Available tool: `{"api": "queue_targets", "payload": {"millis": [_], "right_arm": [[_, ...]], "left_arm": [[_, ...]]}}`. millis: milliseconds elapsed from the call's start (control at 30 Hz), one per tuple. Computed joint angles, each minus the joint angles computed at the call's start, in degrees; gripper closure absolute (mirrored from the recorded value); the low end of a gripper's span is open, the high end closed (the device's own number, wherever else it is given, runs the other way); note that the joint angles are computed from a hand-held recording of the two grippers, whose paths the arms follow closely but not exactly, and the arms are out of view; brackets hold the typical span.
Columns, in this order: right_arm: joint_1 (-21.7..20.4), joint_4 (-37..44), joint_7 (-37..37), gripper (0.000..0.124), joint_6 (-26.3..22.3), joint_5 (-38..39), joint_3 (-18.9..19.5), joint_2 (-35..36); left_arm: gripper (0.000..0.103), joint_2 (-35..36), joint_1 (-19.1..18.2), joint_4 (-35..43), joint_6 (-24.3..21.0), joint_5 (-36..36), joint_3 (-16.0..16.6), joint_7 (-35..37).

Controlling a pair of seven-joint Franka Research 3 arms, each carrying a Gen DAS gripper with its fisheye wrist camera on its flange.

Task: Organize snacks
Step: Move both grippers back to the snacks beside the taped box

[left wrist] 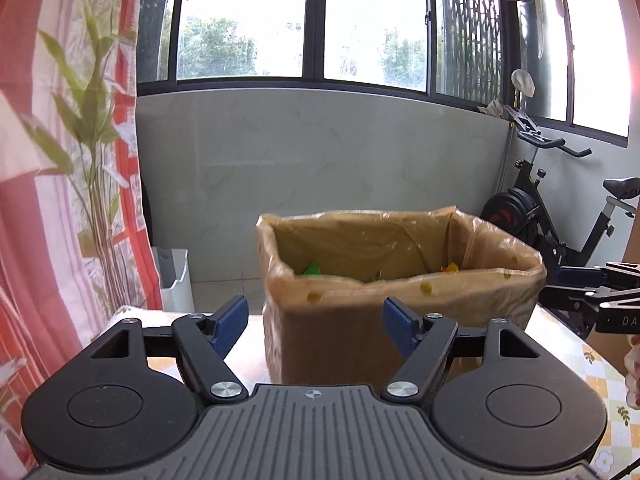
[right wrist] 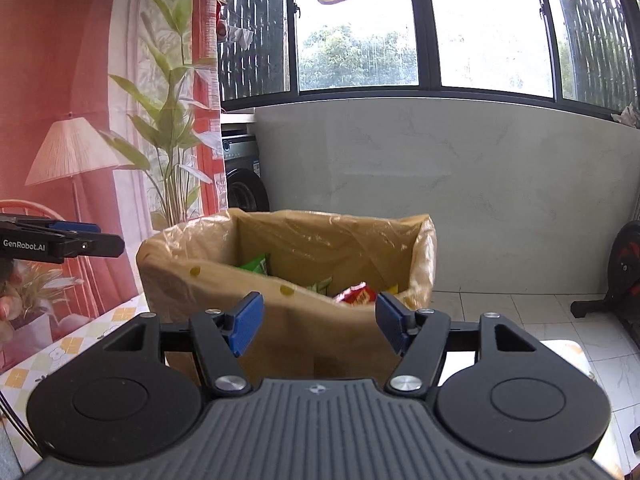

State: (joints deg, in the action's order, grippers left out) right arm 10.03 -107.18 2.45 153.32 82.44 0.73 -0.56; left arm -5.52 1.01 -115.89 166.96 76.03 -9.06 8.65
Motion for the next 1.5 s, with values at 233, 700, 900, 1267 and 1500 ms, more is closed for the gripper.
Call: {"api": "queue_targets", "payload": {"millis": [233, 700, 900, 1267, 1500], "right_arm": [[-0.30, -4.56, -3.51, 0.059, 0.27, 2.67, -0.52, -0.97], [-0.49, -7.50, -1.22, 0.064, 5.35, 1.16, 0.58, 4.13], [-0.92, -4.98, 6.05, 0.067, 9.57, -4.16, 1.97, 8.45], [-3.86, -3.72, 8.82, 0.062, 3.93, -7.42, 3.49, 11.46], [-4.68, -2.85, 11.00, 0.060, 2.91, -8.93, 3.87, 12.40]], "left_arm": [[0.030, 0.70, 0.21, -3.66, 1.80, -2.80, 0.44, 1.24], [0.057, 10.48, -3.57, -1.85, 3.81, -15.88, 2.53, 10.72], [0.064, 13.33, -5.24, -0.16, 1.93, -19.75, 4.19, 12.89], [0.064, 15.54, -6.89, 1.18, 1.77, -22.41, 6.18, 13.21], [0.064, 16.12, -8.05, 1.06, 0.41, -20.08, 6.87, 10.67]]}}
